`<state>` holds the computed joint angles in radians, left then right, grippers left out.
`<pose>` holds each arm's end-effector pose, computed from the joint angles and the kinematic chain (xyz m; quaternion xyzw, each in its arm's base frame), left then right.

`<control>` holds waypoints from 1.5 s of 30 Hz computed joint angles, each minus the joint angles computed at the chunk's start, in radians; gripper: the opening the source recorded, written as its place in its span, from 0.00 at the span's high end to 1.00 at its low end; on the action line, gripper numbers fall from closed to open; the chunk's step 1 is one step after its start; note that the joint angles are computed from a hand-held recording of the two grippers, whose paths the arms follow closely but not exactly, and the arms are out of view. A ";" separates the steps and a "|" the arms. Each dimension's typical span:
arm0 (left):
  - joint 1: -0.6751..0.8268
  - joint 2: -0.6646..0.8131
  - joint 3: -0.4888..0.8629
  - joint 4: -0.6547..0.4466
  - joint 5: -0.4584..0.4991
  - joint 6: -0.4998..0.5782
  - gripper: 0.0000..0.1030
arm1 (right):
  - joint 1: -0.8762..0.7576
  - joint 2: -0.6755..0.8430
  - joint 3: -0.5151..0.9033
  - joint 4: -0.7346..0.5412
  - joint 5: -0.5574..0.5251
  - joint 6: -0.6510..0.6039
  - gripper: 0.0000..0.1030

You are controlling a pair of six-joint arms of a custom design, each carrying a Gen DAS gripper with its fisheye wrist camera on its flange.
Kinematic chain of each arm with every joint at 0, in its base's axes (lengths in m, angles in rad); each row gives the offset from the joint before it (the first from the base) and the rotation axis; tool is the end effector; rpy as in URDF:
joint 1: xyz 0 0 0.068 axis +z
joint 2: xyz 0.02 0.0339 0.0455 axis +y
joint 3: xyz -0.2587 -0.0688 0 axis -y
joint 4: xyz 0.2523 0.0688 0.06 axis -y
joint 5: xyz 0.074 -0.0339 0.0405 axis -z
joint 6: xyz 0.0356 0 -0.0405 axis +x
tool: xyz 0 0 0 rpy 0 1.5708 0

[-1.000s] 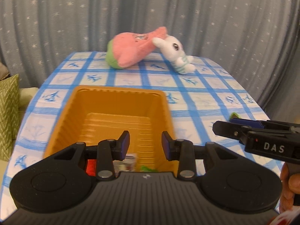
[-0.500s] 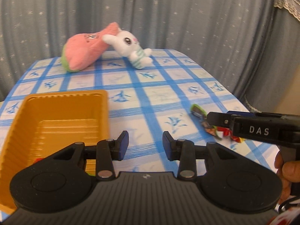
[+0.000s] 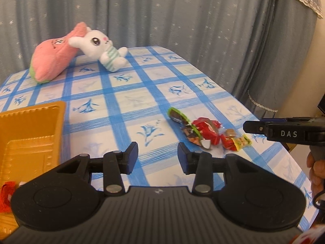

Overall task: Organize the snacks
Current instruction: 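Move both open tools back toward the remaining snack pile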

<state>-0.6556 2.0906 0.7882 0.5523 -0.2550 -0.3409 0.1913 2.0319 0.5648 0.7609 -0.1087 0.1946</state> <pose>0.2850 -0.2078 0.0367 0.0924 0.9063 -0.0867 0.4033 0.2978 0.0616 0.0295 -0.0213 0.9067 0.1286 0.4011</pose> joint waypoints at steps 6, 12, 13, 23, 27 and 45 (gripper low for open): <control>-0.021 0.064 0.071 -0.021 0.006 0.020 0.61 | -0.085 0.017 0.021 -0.062 -0.064 -0.103 0.51; -0.027 0.118 0.130 -0.040 0.040 0.014 0.59 | -0.120 0.051 0.062 -0.120 -0.103 -0.169 0.51; -0.029 0.126 0.139 -0.044 0.041 0.019 0.59 | -0.123 0.061 0.071 -0.130 -0.111 -0.183 0.51; -0.009 0.184 0.199 -0.063 0.081 0.056 0.58 | -0.132 0.183 0.156 -0.143 -0.128 -0.304 0.51; 0.003 0.194 0.212 -0.069 0.090 0.060 0.57 | -0.130 0.238 0.205 -0.149 -0.121 -0.317 0.51; 0.004 0.221 0.247 -0.081 0.107 0.056 0.57 | -0.086 0.276 0.221 -0.120 -0.083 -0.351 0.51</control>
